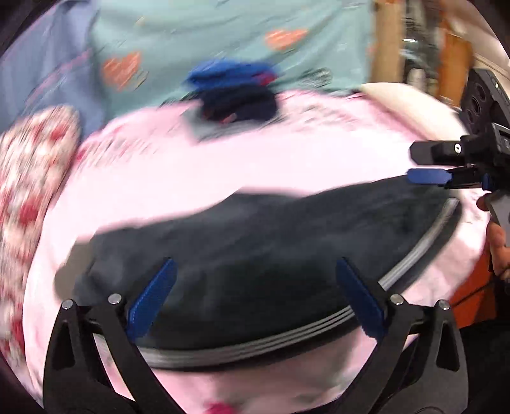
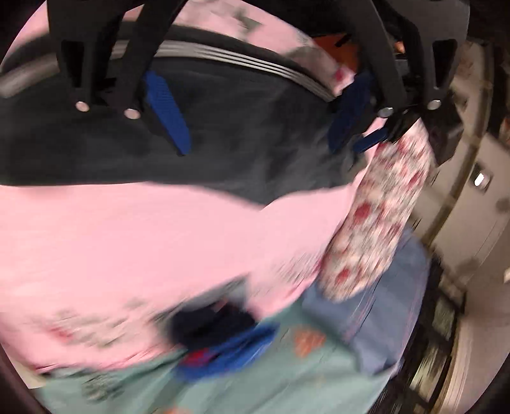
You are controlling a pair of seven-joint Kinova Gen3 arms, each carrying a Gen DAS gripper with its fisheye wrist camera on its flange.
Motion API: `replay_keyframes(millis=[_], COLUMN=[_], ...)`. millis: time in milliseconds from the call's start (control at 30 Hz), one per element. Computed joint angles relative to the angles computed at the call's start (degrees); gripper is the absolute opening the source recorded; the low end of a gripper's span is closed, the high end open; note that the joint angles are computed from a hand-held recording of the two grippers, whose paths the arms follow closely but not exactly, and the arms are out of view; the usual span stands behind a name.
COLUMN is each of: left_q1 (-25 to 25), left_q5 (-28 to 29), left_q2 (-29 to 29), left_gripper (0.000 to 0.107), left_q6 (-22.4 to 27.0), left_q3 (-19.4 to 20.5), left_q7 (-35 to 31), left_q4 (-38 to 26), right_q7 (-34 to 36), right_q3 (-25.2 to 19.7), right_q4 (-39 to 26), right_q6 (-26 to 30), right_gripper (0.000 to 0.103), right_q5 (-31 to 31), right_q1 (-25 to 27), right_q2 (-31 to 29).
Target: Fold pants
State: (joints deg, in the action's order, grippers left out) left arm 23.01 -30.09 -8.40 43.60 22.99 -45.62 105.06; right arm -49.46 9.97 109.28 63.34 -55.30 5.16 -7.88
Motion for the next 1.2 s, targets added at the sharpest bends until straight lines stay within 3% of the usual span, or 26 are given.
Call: replay_keyframes(millis=[100, 233, 333, 433, 500, 567, 600, 633, 667, 700, 800, 867, 967, 1100, 1200], left_q1=[2.6, 7.4, 13.1, 13.2, 13.4, 12.7, 12.5, 13.0, 13.6, 14.4, 16.2, 17.0, 17.6, 16.0, 13.4], left_q5=[-1.4, -2.3, -7.2, -4.7, -0.6, 2.8, 4.1, 4.5, 4.7, 4.6, 5.3, 6.2, 6.6, 4.0, 0.9], left_q2=[4.4, 10.8, 16.4, 20.3, 21.7, 22.5, 22.0, 22.0, 22.2, 22.5, 22.3, 21.4, 19.3, 12.9, 7.1], left_gripper=[0.101, 0.101, 0.101, 0.101, 0.101, 0.101, 0.101, 0.101, 0.101, 0.101, 0.101, 0.101, 0.101, 0.101, 0.101], left_q6=[-1.4, -4.1, -4.0, -2.1, -0.9, -1.8, -2.9, -3.1, -2.7, -2.3, -2.5, -4.0, -5.3, -7.0, -5.5], left_q3=[1.9, 1.2, -1.6, -0.3, -1.9, -2.8, -3.4, -4.0, -4.7, -5.6, -7.7, -9.4, -11.5, -12.6, -12.2], left_q7=[-0.2, -0.3, 4.8, 4.0, 1.1, -1.0, -1.5, -1.8, -2.0, -2.0, -2.4, -2.0, 0.1, 6.5, 12.9], left_q4=[-4.1, -8.6, -11.6, -14.5, -15.0, -14.5, -13.8, -13.8, -14.2, -14.5, -14.7, -13.6, -11.9, -6.2, -1.2], right_q7=[-4.7, -7.4, -4.7, 0.6, 1.6, 5.0, 7.3, 9.7, 12.0, 14.3, 20.9, 21.9, 20.0, 16.6, 10.8], right_q3=[5.5, 11.3, 14.6, 14.8, 11.5, 7.8, 7.6, 8.4, 10.3, 12.8, 14.6, 10.9, 3.0, -6.6, -13.5], right_q4=[3.5, 5.3, 7.5, 9.5, 10.2, 10.6, 10.9, 11.1, 11.2, 11.4, 13.3, 13.7, 13.5, 11.1, 7.9], right_q6=[-1.9, -2.5, -3.8, -7.0, -9.2, -10.4, -10.2, -9.0, -7.0, -4.9, -2.7, -2.9, -9.0, -16.6, -19.4], right_gripper=[0.093, 0.093, 0.093, 0.092, 0.082, 0.078, 0.068, 0.062, 0.045, 0.036, 0.032, 0.031, 0.031, 0.031, 0.031], right_q5=[5.8, 12.5, 11.4, 7.8, 6.2, 3.4, 1.9, 0.0, -1.9, -4.3, -8.5, -9.7, -7.7, -0.6, 5.0], right_q1=[6.8, 9.6, 9.8, 9.2, 11.2, 15.4, 16.1, 16.0, 15.6, 14.1, 14.3, 17.8, 19.2, 14.4, 8.1], right_q2=[-6.7, -8.1, -5.8, -3.3, -0.4, 1.5, 1.9, 2.5, 3.4, 4.0, 2.4, 0.8, -6.5, -15.2, -15.3])
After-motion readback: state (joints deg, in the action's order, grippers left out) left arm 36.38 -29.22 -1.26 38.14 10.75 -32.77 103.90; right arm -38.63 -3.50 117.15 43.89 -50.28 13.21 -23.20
